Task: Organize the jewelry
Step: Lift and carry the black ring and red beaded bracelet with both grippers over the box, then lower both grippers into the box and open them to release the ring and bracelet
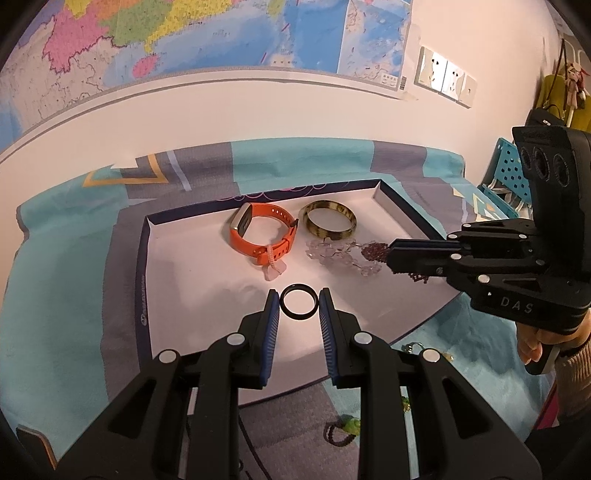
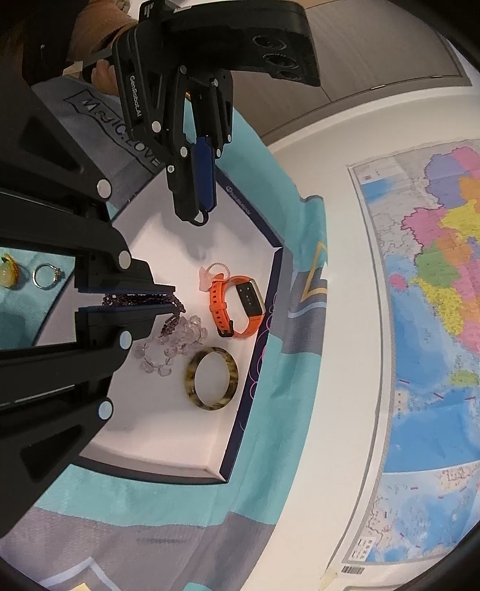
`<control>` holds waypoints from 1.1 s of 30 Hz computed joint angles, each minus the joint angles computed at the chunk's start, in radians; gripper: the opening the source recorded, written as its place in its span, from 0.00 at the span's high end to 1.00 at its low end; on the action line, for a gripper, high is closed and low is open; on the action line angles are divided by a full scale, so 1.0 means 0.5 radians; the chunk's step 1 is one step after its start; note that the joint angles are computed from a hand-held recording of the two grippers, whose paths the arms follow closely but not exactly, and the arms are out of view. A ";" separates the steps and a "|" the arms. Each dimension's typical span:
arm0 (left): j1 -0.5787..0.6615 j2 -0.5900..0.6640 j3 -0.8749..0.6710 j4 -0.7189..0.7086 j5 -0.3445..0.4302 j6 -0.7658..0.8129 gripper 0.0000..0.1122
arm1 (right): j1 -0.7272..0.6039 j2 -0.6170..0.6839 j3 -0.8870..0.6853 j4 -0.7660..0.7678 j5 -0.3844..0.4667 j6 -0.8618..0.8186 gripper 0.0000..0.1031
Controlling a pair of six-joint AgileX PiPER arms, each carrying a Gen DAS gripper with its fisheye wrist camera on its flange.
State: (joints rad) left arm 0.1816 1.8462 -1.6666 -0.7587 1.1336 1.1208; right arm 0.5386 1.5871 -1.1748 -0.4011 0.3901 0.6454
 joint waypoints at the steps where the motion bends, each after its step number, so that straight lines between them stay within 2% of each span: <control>1: -0.006 0.006 -0.004 0.005 -0.004 -0.008 0.80 | -0.001 0.014 -0.012 0.001 0.004 -0.006 0.97; 25: -0.160 0.206 -0.196 0.207 -0.089 -0.247 0.80 | -0.042 0.276 -0.241 0.004 0.148 -0.158 0.97; 33: -0.201 0.244 -0.217 0.261 -0.110 -0.312 0.80 | -0.054 0.321 -0.259 -0.078 0.174 -0.085 0.96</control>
